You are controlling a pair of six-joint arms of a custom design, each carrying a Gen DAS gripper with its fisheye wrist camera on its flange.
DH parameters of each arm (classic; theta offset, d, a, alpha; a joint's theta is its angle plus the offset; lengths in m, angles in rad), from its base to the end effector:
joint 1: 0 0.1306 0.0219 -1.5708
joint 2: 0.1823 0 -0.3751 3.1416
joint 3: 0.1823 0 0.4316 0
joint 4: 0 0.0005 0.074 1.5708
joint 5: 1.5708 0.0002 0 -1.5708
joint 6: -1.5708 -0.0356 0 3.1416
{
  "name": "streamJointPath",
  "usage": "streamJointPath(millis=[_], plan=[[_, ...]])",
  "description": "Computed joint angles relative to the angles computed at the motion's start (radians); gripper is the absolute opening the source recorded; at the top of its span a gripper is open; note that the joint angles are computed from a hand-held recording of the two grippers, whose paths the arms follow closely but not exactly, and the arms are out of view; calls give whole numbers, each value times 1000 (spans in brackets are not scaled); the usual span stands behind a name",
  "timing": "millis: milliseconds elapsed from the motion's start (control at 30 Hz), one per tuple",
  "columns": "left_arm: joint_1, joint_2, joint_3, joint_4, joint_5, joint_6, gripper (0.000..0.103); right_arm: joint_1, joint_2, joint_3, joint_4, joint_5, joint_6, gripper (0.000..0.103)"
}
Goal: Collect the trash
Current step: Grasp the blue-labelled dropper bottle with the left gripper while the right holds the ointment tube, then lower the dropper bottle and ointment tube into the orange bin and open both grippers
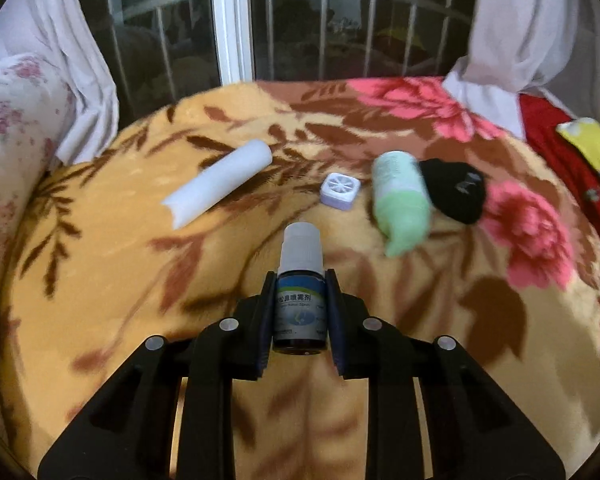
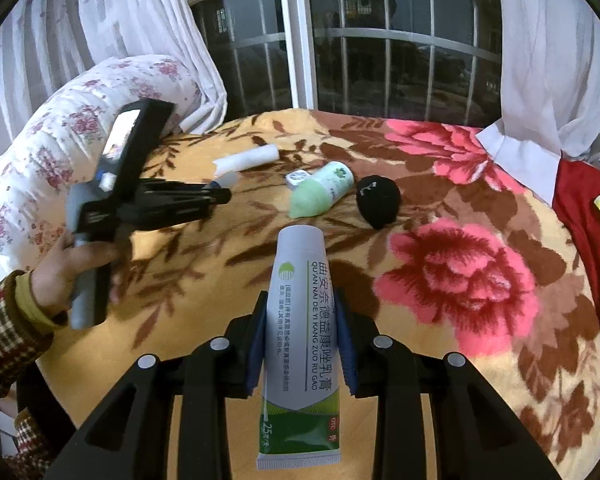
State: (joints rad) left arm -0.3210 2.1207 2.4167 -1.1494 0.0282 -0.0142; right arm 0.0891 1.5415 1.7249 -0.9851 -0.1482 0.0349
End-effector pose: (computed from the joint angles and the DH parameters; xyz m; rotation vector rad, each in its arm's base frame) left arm 0.7182 -0.2404 0.4528 0.4183 2.3950 -0.1732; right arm 0.5765 0.0563 0.5014 -0.2178 2.3604 0.2018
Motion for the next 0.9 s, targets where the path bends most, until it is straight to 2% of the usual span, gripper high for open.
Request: streamJointPath(millis=[33, 233, 333, 467, 567, 667, 767, 900], plan=[[0, -84, -119, 47, 7, -10, 23, 6, -17, -15, 3, -3, -4, 31], [-6, -439, -579, 161, 63, -84, 23, 67, -160, -163, 23, -28, -27, 31], [-8, -582, -752, 171, 96, -115, 23, 113, -240, -250, 21, -44, -49, 31], [-24, -768, -956, 125, 142, -185, 23, 193, -328, -356, -5, -79, -79, 31], [-30, -839, -1047, 28, 182, -223, 23, 250, -361, -415, -39, -108, -101, 31], [-42, -878, -1120, -47, 185, -263, 23, 297, -368, -459, -78, -126, -107, 31], [-51, -882, -1174, -102, 177, -289, 23, 334, -351, -502, -121, -147, -110, 31], [-62, -864, -1225, -144, 174, -289, 23, 360, -313, -544, -150, -154, -107, 31]])
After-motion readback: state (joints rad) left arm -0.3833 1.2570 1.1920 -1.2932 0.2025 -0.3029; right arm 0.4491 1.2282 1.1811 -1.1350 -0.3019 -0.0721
